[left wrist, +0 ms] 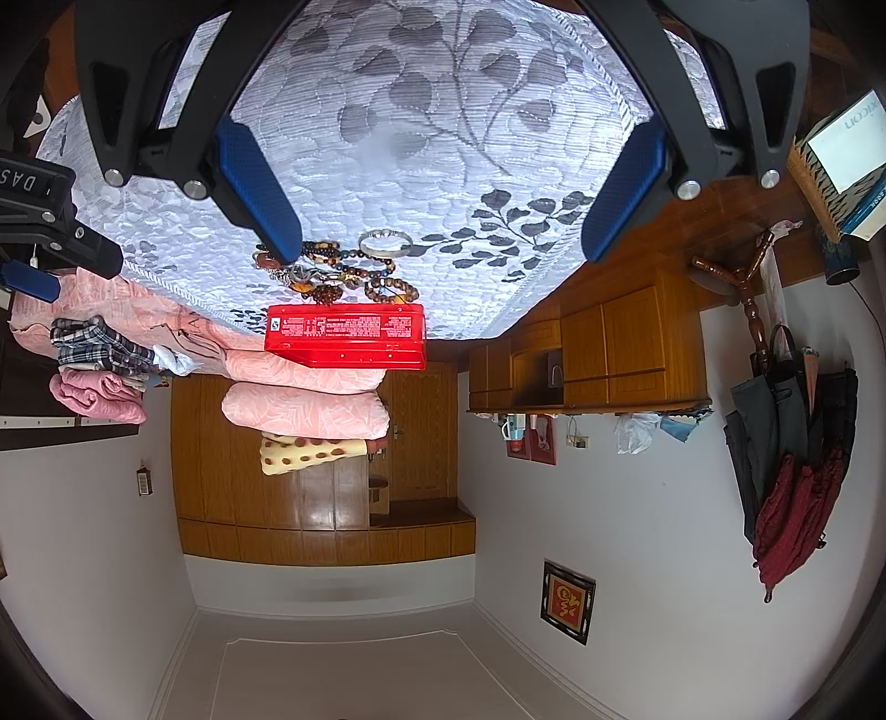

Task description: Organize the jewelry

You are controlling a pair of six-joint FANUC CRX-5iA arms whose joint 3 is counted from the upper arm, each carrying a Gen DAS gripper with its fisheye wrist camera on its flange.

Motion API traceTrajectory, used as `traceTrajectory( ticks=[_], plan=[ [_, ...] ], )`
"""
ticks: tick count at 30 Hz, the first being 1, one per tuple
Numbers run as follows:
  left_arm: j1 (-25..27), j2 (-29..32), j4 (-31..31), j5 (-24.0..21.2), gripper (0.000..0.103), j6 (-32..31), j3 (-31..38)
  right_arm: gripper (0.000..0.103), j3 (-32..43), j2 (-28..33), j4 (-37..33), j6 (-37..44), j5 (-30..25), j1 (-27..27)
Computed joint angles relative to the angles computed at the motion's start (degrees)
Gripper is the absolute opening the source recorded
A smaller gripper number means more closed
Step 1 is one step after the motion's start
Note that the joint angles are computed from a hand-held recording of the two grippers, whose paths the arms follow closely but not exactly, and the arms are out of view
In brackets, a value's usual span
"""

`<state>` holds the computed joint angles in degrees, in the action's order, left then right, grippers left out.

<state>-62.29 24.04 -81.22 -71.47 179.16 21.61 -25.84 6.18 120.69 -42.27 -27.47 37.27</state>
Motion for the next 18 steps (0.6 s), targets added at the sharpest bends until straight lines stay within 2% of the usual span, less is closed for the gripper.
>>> traceTrajectory(
  ticks=[18],
  plan=[
    [0.3,-0.1,0.5,0.4,0.098,-0.2,0.1,0.097,0.4,0.3,-0.7,0.7,0.7,-0.3]
  ],
)
